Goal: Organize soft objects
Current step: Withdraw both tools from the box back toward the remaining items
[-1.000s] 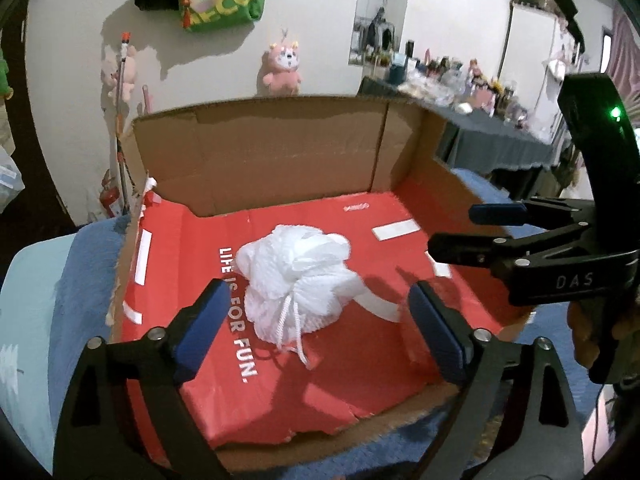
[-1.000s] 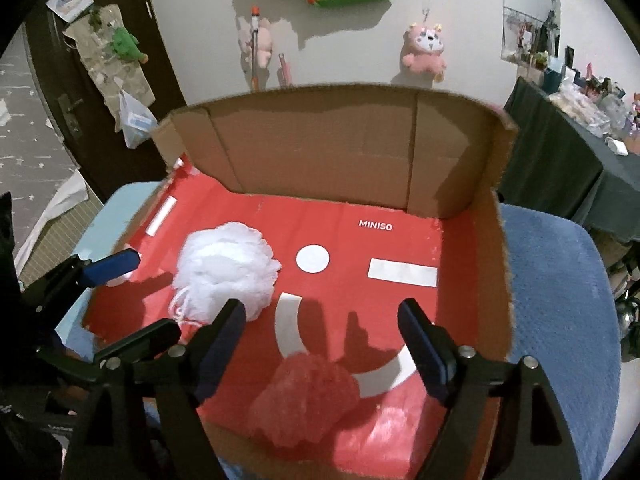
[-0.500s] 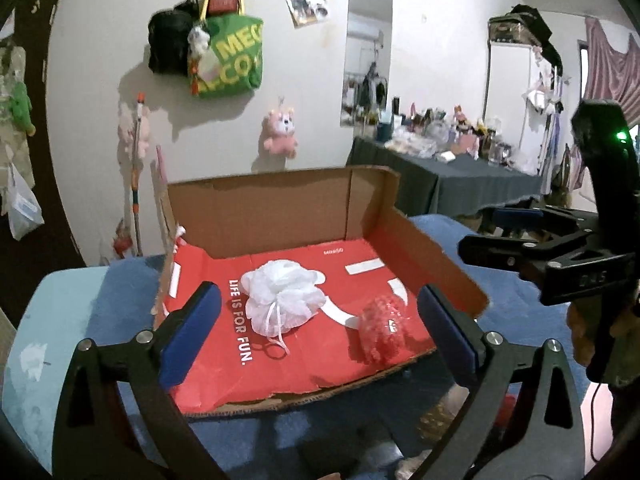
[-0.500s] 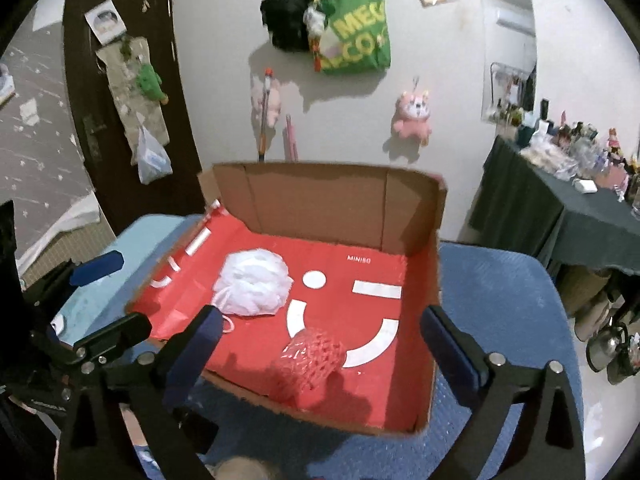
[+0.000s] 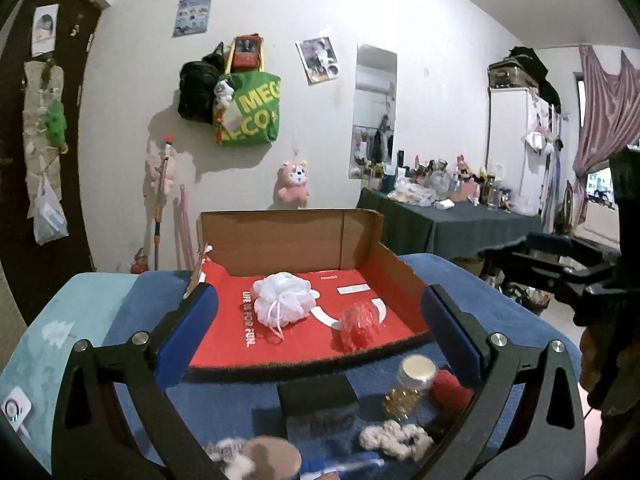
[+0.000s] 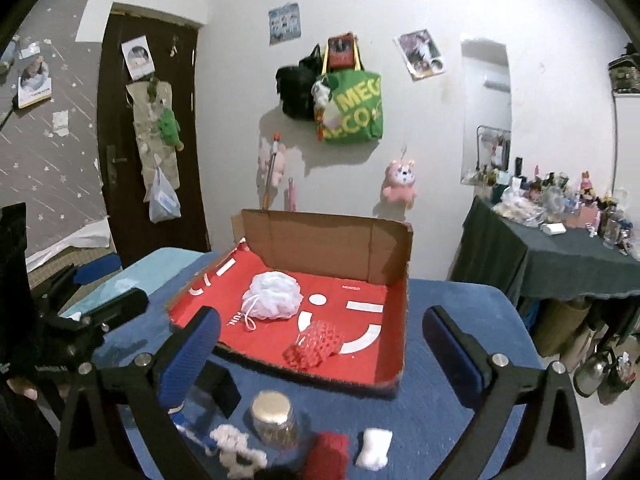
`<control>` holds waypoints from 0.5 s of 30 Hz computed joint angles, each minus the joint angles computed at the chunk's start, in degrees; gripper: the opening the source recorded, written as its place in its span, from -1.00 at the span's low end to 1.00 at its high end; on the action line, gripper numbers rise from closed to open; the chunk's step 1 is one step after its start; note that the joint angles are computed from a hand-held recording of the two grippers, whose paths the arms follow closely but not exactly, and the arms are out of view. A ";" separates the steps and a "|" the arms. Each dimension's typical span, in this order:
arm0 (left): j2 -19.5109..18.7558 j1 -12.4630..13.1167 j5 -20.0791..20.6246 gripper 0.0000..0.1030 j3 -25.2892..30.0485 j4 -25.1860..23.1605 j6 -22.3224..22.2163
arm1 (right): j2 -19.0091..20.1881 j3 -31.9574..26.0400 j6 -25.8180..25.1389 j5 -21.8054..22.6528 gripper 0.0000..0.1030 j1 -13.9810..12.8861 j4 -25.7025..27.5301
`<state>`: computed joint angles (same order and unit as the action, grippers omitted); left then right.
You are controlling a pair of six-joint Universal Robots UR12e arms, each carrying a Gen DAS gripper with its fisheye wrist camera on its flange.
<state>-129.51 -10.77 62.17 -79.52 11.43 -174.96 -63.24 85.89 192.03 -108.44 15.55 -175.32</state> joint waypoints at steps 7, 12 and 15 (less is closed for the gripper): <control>2.04 0.36 -0.22 1.00 -6.16 6.26 -0.94 | -1.64 5.47 1.31 -3.63 1.00 2.21 -6.06; 2.58 0.31 0.41 1.00 -8.83 8.02 -0.68 | -1.52 7.70 1.52 -7.45 1.00 3.97 -8.51; 2.56 0.19 1.59 1.00 -10.27 9.47 -0.93 | -0.93 8.56 1.65 -10.41 1.00 5.02 -9.81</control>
